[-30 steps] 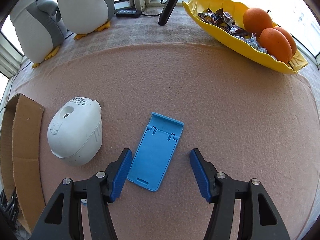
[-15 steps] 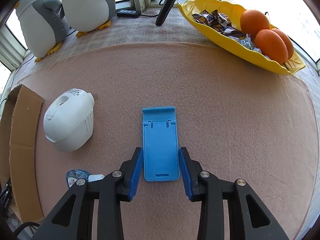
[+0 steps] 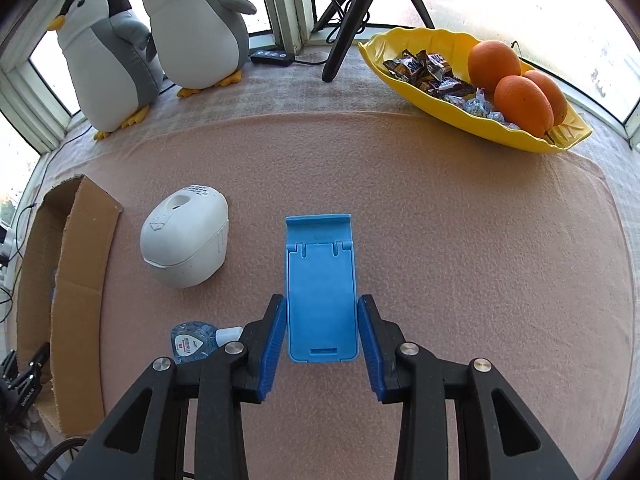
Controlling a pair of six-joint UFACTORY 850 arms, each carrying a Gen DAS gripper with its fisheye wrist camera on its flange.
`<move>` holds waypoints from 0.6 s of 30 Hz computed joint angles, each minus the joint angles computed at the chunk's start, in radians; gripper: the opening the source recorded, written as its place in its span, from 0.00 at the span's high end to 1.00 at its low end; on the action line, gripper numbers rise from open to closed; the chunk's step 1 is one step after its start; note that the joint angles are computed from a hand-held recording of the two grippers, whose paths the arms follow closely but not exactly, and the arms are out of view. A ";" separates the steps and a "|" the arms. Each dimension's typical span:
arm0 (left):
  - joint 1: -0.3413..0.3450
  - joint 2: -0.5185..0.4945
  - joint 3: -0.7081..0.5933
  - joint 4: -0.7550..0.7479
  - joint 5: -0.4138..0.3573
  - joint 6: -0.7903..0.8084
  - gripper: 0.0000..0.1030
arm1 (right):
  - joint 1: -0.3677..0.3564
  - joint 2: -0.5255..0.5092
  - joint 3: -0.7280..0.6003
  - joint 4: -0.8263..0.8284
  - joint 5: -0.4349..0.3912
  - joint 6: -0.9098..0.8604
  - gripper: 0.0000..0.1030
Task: Organize rigid objects
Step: 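Carry the blue phone stand into the box and open the right gripper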
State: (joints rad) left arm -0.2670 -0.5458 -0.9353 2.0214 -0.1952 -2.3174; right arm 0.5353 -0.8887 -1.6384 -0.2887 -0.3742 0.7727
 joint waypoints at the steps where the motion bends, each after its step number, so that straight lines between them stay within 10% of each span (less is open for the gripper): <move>1: 0.000 0.000 0.000 0.002 0.000 -0.001 0.51 | 0.006 0.008 0.001 -0.002 0.007 -0.002 0.68; 18: 0.013 0.003 0.006 0.081 0.006 -0.076 0.51 | 0.120 -0.023 -0.165 0.259 0.028 -0.364 0.68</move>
